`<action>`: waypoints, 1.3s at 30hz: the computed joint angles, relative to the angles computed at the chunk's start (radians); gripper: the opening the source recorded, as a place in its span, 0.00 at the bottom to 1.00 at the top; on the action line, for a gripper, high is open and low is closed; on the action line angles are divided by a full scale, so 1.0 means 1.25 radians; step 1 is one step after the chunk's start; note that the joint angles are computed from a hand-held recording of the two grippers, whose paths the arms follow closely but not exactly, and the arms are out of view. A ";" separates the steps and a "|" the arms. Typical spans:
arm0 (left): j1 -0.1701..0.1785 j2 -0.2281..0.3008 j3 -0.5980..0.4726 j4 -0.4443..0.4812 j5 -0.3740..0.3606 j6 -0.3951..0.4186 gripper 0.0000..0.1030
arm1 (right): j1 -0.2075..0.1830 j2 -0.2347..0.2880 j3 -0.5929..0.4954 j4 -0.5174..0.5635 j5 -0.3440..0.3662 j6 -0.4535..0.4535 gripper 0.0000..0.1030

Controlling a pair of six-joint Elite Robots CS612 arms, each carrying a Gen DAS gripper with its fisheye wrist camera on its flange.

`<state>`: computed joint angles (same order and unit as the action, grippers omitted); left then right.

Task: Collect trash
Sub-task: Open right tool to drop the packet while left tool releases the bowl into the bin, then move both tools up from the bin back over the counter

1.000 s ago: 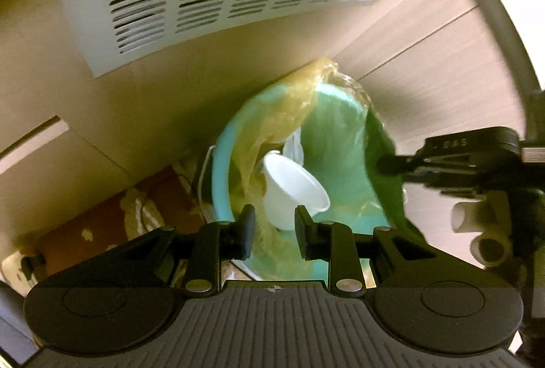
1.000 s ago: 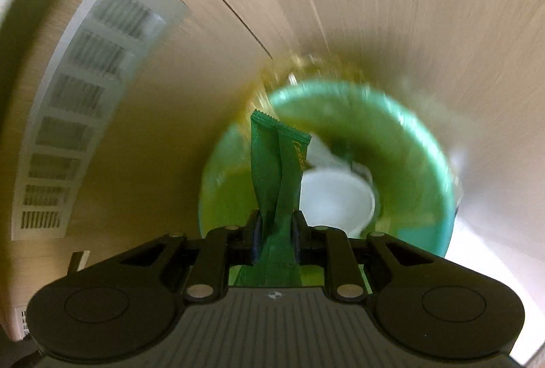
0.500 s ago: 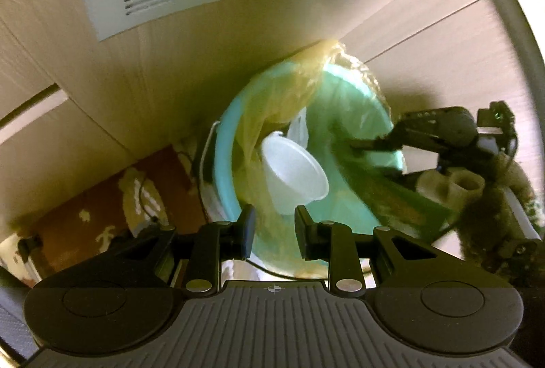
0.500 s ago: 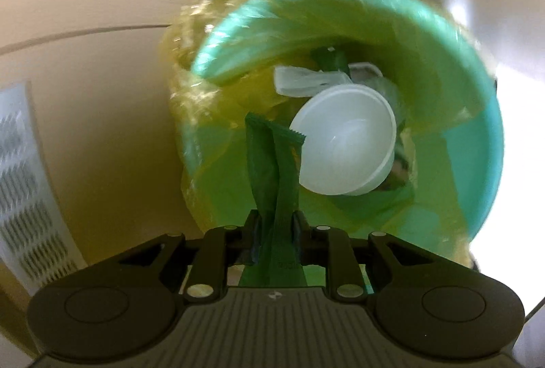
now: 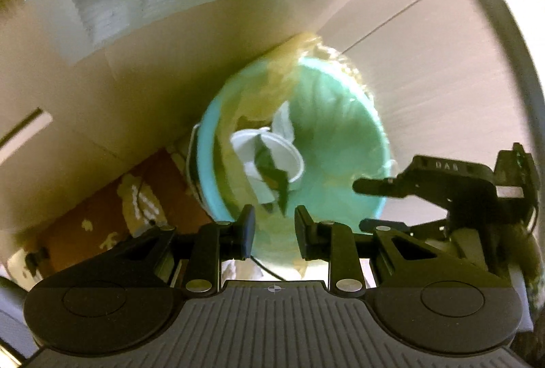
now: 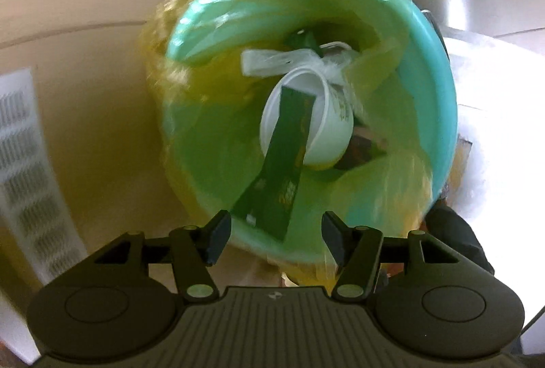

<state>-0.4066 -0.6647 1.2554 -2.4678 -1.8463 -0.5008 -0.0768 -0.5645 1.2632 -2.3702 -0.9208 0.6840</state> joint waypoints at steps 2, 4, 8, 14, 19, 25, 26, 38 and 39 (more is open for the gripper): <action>-0.001 -0.013 0.007 -0.010 0.006 0.015 0.28 | 0.007 -0.028 0.016 -0.011 -0.031 -0.050 0.58; 0.000 -0.030 0.019 -0.029 0.016 0.030 0.28 | 0.017 -0.057 0.027 -0.030 -0.081 -0.105 0.58; -0.002 -0.066 0.044 -0.081 0.046 0.051 0.28 | 0.047 -0.100 0.030 -0.100 -0.203 -0.228 0.58; 0.007 -0.130 0.111 -0.248 0.085 0.047 0.28 | 0.087 -0.146 0.033 -0.291 -0.282 -0.401 0.59; 0.015 -0.169 0.149 -0.354 0.183 0.011 0.28 | 0.115 -0.144 -0.004 -0.423 -0.284 -0.516 0.73; 0.031 -0.181 0.153 -0.368 0.277 -0.038 0.28 | 0.138 -0.093 -0.142 -0.363 -0.266 -0.560 0.75; 0.036 -0.179 0.151 -0.375 0.278 -0.045 0.28 | 0.142 -0.081 -0.167 -0.348 -0.270 -0.559 0.75; 0.081 -0.152 0.143 -0.487 0.248 -0.028 0.28 | 0.191 0.039 -0.437 -0.048 -0.338 -0.580 0.30; 0.085 -0.148 0.139 -0.491 0.245 -0.033 0.28 | 0.195 0.050 -0.464 -0.021 -0.326 -0.588 0.27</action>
<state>-0.3001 -0.8498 1.4294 -3.0815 -1.5396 -0.5418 0.1668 -0.5016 0.6829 -2.3967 -1.3286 -0.0513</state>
